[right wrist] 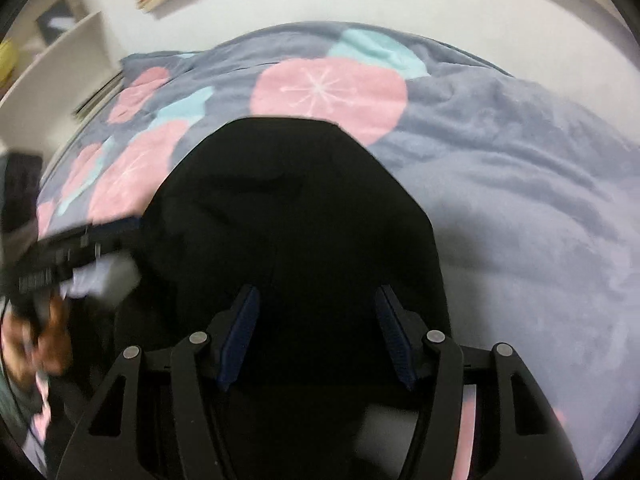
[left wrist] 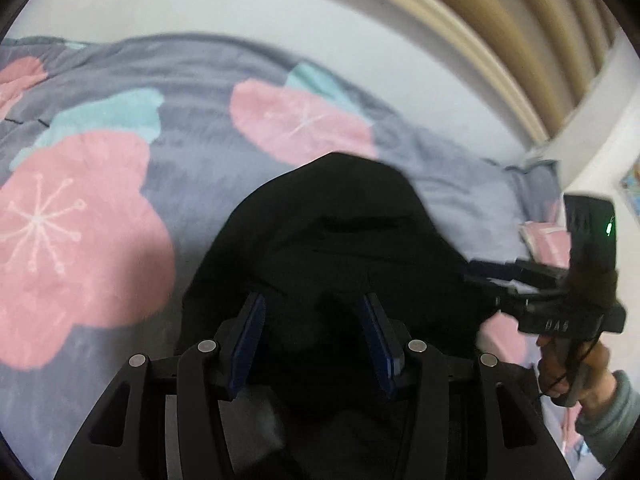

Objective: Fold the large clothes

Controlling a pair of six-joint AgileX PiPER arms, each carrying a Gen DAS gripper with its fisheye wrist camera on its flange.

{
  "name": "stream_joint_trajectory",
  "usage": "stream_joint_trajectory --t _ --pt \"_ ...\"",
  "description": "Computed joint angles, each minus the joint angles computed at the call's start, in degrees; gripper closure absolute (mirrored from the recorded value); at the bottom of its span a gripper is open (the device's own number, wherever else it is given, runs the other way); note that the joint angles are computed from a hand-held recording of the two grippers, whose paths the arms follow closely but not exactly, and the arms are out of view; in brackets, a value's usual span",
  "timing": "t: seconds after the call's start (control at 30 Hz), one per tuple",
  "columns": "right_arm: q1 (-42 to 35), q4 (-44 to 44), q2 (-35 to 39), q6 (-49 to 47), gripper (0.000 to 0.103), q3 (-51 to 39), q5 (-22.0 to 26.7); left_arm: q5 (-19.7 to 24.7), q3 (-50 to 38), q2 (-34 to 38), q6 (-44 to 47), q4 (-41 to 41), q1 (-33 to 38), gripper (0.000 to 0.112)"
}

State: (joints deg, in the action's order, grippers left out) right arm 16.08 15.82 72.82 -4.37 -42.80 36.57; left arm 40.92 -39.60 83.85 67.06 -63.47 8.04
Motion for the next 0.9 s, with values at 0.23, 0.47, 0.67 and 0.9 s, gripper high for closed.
stream_joint_trajectory --t 0.23,0.47,0.67,0.9 --pt "-5.8 11.5 8.5 -14.7 0.042 5.5 -2.1 -5.7 -5.0 12.4 -10.7 8.7 -4.6 0.062" --pt "-11.1 13.9 4.4 -21.8 0.041 2.1 5.2 3.6 -7.0 6.3 -4.2 7.3 1.8 0.061" --pt "-23.6 27.0 10.3 -31.0 0.034 -2.6 9.9 9.0 -18.3 12.6 -7.6 8.2 5.9 0.045" --pt "-24.8 34.5 26.5 -34.6 0.033 -12.1 11.0 18.2 -34.2 30.7 -14.6 11.8 2.0 0.045"
